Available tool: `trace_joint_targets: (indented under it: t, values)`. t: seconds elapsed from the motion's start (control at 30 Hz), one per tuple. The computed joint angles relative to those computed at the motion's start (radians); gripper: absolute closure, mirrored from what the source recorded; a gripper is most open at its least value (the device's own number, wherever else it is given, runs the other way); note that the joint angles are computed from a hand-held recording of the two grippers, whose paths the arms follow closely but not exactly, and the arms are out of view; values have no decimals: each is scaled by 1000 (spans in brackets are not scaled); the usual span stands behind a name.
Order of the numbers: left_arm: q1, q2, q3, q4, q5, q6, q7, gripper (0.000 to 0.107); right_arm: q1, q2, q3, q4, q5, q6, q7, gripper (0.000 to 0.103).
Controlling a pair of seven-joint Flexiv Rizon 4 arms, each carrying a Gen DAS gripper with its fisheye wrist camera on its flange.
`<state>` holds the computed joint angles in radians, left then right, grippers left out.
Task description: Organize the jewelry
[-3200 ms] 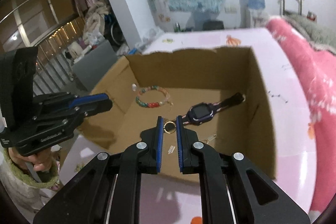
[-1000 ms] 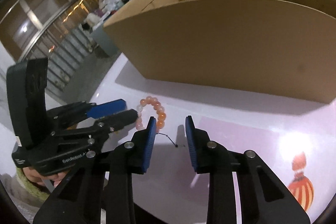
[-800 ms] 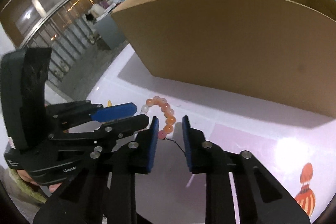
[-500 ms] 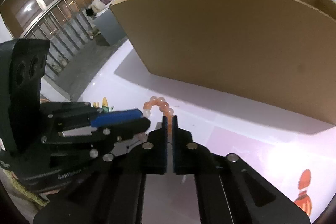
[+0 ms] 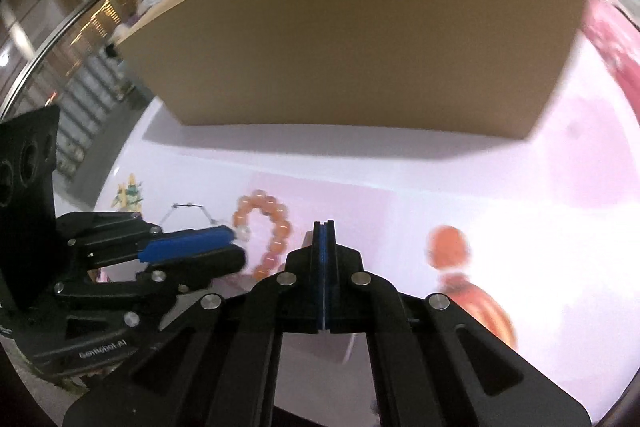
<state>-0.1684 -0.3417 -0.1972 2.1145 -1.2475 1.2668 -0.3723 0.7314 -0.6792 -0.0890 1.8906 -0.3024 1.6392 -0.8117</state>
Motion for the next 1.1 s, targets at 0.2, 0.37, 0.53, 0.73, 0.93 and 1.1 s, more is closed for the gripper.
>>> trace_joint_targets:
  t: [0.2, 0.37, 0.53, 0.73, 0.93, 1.1]
  values:
    - [-1, 1, 3, -2, 21, 28, -32, 91, -4, 16, -12, 44, 52, 88, 12, 82]
    - [18, -8, 18, -7, 105, 17, -108, 83, -44, -8, 56, -2, 46, 95, -52, 80]
    - [36, -14, -7, -13, 103, 23, -111, 82, -53, -34, 83, -42, 31, 73, -100, 80]
    - [43, -15, -9, -14, 133, 28, -118, 82, -21, -49, 50, -56, 28, 53, -126, 87]
    - [43, -19, -10, -13, 218, 59, -158, 82, 52, -21, -42, -20, 19, 18, -114, 93]
    - [53, -30, -23, -16, 298, 93, -184, 82, 76, -22, -72, -17, 7, 16, -104, 93]
